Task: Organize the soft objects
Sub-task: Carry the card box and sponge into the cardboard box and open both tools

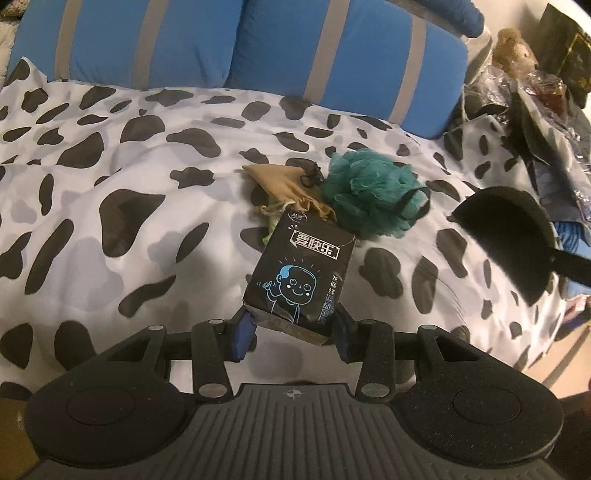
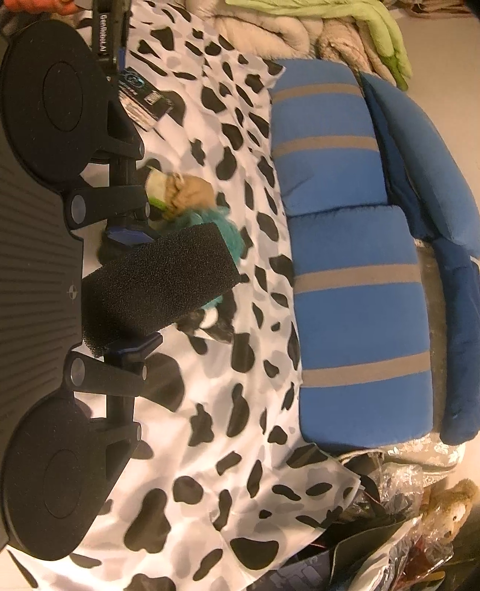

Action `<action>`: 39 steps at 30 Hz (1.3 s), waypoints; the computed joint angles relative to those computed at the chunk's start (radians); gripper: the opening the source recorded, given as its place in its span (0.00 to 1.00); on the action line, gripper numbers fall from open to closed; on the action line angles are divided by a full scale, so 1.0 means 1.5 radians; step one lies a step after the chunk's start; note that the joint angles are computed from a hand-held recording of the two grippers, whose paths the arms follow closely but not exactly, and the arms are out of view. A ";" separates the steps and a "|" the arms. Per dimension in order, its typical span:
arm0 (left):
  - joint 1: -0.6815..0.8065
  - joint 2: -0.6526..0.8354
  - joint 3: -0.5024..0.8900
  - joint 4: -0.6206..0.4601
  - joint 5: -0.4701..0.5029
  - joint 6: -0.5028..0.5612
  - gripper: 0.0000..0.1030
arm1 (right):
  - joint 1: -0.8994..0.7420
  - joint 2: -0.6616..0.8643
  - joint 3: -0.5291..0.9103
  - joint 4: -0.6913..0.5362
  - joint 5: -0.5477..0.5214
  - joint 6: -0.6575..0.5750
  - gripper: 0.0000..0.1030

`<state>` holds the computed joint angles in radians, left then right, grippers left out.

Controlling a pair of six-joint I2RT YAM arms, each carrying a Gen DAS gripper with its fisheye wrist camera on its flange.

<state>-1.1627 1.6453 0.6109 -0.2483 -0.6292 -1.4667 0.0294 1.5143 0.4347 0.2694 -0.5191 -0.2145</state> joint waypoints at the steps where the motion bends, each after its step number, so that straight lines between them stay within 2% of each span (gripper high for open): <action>1: -0.007 -0.002 0.000 -0.003 0.000 -0.007 0.41 | 0.000 -0.009 -0.009 -0.004 -0.001 -0.005 0.50; 7: -0.054 0.005 0.013 -0.026 0.001 -0.046 0.41 | -0.006 -0.066 -0.050 -0.061 -0.019 -0.039 0.50; 10: -0.076 0.020 0.033 -0.046 0.008 -0.057 0.41 | -0.017 -0.097 -0.058 -0.117 -0.031 -0.066 0.50; 15: -0.099 0.046 0.062 -0.088 0.049 -0.076 0.41 | -0.037 -0.111 -0.059 -0.205 -0.039 -0.107 0.50; 20: -0.117 0.059 0.072 -0.094 0.083 -0.092 0.41 | -0.048 -0.119 -0.065 -0.276 -0.038 -0.159 0.50; 26: -0.127 0.087 0.098 -0.092 0.124 -0.077 0.41 | -0.036 -0.111 -0.063 -0.343 -0.027 -0.212 0.50; 30: -0.126 0.095 0.098 -0.075 0.163 -0.059 0.41 | -0.008 -0.086 -0.054 -0.378 0.005 -0.239 0.51; 39: -0.108 0.124 0.106 -0.055 0.239 -0.016 0.42 | 0.051 -0.051 -0.056 -0.381 0.056 -0.245 0.49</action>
